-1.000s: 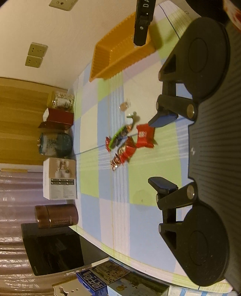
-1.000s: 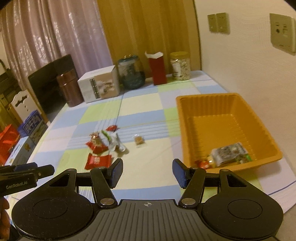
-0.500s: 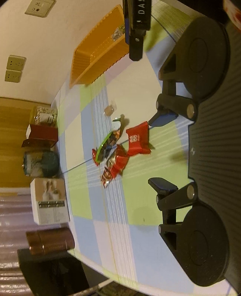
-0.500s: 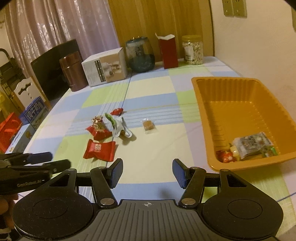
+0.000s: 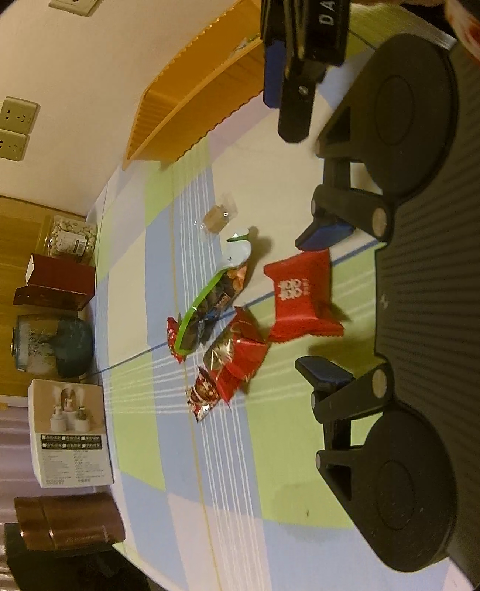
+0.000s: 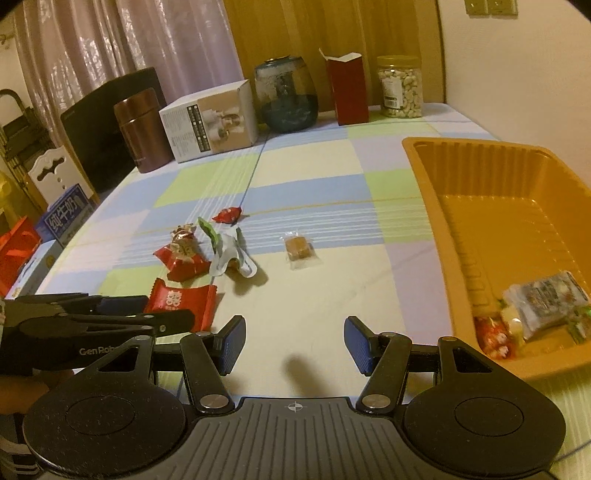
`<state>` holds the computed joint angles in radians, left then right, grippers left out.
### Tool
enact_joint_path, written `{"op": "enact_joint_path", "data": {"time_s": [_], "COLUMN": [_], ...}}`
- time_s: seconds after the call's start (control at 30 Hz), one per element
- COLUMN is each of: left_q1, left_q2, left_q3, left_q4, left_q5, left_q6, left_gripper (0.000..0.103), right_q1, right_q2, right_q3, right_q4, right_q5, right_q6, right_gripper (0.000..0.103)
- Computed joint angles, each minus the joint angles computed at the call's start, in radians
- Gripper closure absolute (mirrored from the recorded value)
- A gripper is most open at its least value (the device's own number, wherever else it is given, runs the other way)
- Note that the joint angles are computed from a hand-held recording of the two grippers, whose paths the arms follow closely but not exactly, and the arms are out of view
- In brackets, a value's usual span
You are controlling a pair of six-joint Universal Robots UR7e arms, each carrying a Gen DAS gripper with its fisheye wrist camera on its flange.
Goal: Organize snacks
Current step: 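Grasp the red square candy packet with the left tool, then close the right tool on the small clear cookie packet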
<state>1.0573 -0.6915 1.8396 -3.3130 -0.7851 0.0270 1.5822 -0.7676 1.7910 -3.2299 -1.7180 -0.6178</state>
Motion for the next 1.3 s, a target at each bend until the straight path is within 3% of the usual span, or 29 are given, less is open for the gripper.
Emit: {"op": "enact_joint_path", "data": {"time_s": [0.13,0.27,0.47,0.67,1.03,1.23,1.3], "left_q1": [0.01,0.015,0.007,-0.004,0.011,0.015,0.015], "left_q2": [0.012,0.008,-0.007,-0.028,-0.035,-0.04,-0.042], "left_q3": [-0.019,-0.015,0.005,0.022,0.012,0.016,0.017], "left_q4": [0.0,-0.008,-0.016,-0.051,-0.086,-0.09,-0.089], "left_q5": [-0.014,-0.031,-0.021,0.026,0.011,0.001,-0.001], "left_q6": [0.014,0.012,-0.002,-0.014,-0.017,-0.017,-0.016], "left_gripper": [0.045,0.063,0.078,0.084,0.085,0.085,0.085], "right_q1": [-0.001,0.0,0.002,0.011,0.019,0.024,0.026], "right_q2": [0.024,0.04,0.063,0.104,0.222,0.27,0.275], "right_q3": [-0.029,-0.048,-0.078,-0.13,-0.295,-0.353,-0.355], "right_q4": [0.008,0.01,0.016,0.009,0.024,0.025,0.016], "right_q5": [0.0,0.0,-0.003,0.0,-0.017,-0.042,-0.05], "right_q6": [-0.004,-0.004,-0.013,-0.036,-0.103,-0.137,-0.154], "right_gripper": [0.044,0.044,0.044,0.044,0.045,0.066,0.082]}}
